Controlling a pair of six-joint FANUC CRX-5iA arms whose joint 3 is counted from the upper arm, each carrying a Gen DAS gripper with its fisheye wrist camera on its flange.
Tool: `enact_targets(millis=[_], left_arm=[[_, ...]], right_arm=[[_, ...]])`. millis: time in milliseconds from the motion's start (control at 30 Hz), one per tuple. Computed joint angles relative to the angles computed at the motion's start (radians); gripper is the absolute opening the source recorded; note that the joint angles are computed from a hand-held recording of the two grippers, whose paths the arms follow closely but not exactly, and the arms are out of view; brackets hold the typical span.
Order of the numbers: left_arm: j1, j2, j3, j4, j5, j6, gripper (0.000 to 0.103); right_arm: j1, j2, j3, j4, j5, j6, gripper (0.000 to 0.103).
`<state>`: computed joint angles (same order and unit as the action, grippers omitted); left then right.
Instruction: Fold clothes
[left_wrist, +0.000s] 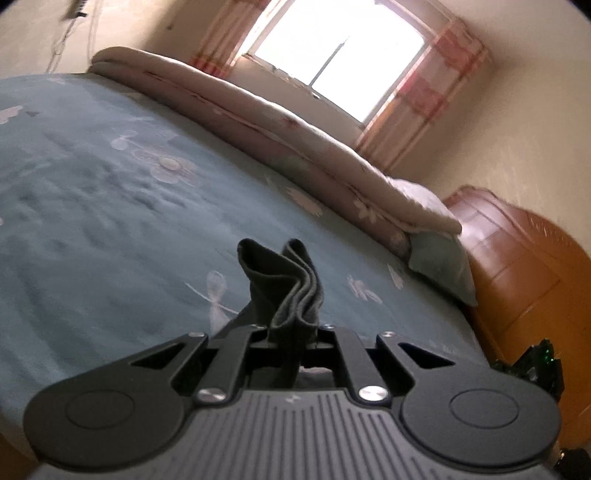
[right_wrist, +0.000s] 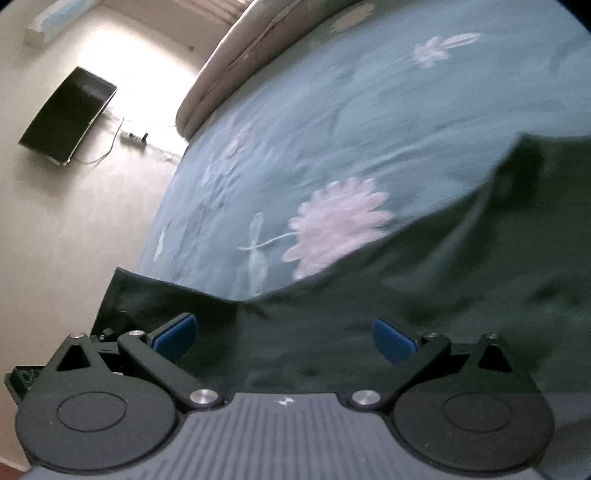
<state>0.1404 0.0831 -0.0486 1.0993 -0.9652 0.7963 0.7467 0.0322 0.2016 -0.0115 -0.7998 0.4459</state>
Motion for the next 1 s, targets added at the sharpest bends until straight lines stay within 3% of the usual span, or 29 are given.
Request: enact_targets(millis=[333,600,767,867,1000], left_arm=[[-0.120,0.019,0.052,-0.141,-0.004,0.082,0.006],[-0.189,0.078,0.142,-0.353,-0.059,0.184,0.007],[-0.210,0.118,0.197,-0.421,-0.142,0.205,0.027],[-0.207,0.125,0.214,-0.401,-0.195,0.142,0.040],[-0.179,0.098,0.193,-0.327,-0.195,0.034,0.046]], right_arm=[[-0.074,-0.131,-0.142,-0.034,0.032,0.014,0.103],[-0.119,-0.170,-0.190,-0.055,0.019,0.016,0.103],[-0.139,-0.187,-0.218,-0.059,0.023,0.000,0.103],[-0.148,-0.186,-0.222,-0.058,0.030,-0.003,0.103],[-0.157,-0.171,-0.209,-0.076,0.042,0.019,0.103]])
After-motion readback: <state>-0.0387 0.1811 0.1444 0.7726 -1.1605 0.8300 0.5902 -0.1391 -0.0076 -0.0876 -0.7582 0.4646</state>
